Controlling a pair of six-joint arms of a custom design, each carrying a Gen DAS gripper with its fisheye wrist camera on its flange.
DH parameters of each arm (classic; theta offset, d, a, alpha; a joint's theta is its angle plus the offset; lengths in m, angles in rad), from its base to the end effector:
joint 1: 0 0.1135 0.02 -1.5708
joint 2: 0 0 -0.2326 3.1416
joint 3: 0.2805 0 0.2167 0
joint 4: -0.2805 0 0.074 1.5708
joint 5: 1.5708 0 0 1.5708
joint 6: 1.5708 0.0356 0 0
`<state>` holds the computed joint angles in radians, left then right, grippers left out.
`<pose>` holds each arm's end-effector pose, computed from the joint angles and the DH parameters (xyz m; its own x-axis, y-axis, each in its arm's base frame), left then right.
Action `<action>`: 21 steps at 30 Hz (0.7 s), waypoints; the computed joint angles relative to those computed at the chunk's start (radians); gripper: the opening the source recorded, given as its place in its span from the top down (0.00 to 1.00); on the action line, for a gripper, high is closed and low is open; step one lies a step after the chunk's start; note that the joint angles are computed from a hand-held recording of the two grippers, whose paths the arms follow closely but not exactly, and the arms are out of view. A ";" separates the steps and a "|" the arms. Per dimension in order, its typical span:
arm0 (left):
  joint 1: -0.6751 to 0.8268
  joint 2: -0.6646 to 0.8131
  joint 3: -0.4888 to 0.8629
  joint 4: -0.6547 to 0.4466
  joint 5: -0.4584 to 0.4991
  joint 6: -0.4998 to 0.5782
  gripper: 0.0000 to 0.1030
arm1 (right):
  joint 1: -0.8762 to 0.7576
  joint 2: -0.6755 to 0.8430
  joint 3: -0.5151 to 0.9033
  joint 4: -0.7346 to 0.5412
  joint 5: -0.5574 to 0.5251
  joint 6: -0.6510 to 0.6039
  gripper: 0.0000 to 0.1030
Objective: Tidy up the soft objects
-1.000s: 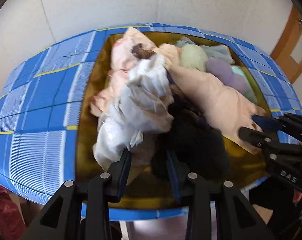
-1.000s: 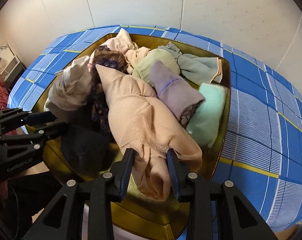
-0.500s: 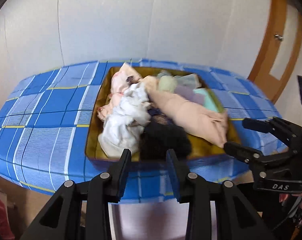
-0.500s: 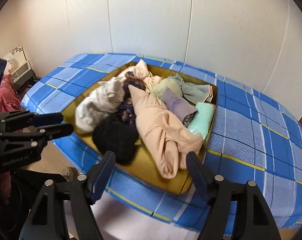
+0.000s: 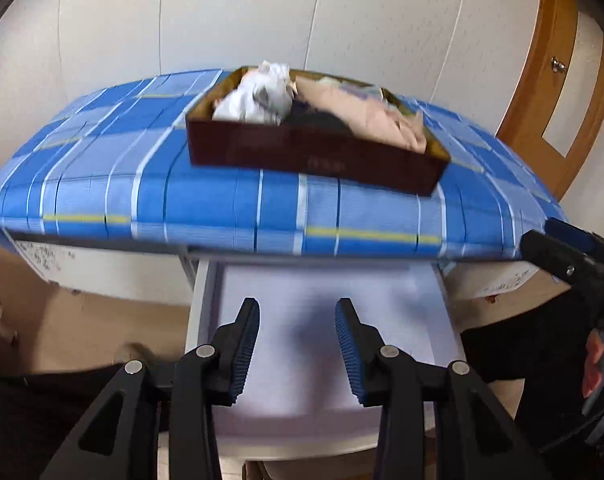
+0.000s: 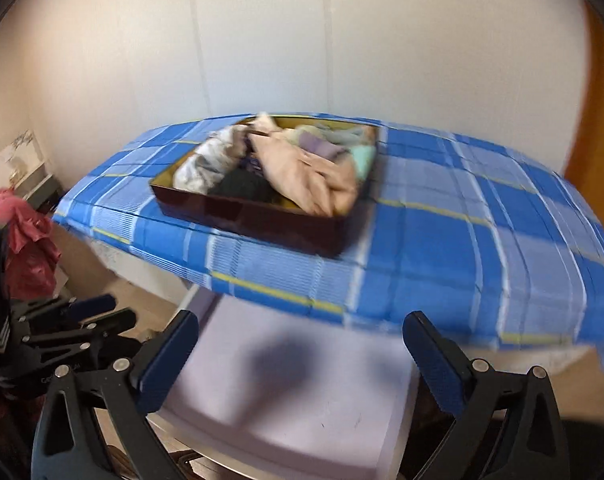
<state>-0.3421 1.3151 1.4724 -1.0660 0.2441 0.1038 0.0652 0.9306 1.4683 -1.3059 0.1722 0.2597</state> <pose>0.2083 -0.0833 0.3448 -0.6908 0.3527 -0.6312 0.5400 0.8322 -0.1259 0.1078 0.0009 0.3824 -0.6550 0.2108 -0.7256 0.2349 0.9695 0.0696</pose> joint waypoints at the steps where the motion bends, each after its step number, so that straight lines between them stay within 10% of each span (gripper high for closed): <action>1: -0.015 -0.035 -0.047 0.020 -0.023 -0.006 0.62 | 0.027 -0.042 -0.042 -0.001 0.044 0.037 0.00; 5: -0.094 -0.097 -0.111 0.053 -0.169 -0.033 0.62 | 0.124 -0.201 -0.189 -0.027 0.166 0.168 0.00; 10: -0.104 -0.087 -0.111 0.066 -0.233 -0.079 0.62 | -0.170 -0.199 -0.254 0.000 -0.064 0.040 0.00; 14: -0.107 -0.018 -0.087 0.077 -0.257 -0.121 0.62 | -0.168 -0.153 -0.272 0.043 -0.045 0.035 0.00; 21: -0.061 0.156 -0.067 0.069 -0.043 -0.130 0.62 | -0.116 -0.060 -0.319 0.074 -0.090 0.063 0.00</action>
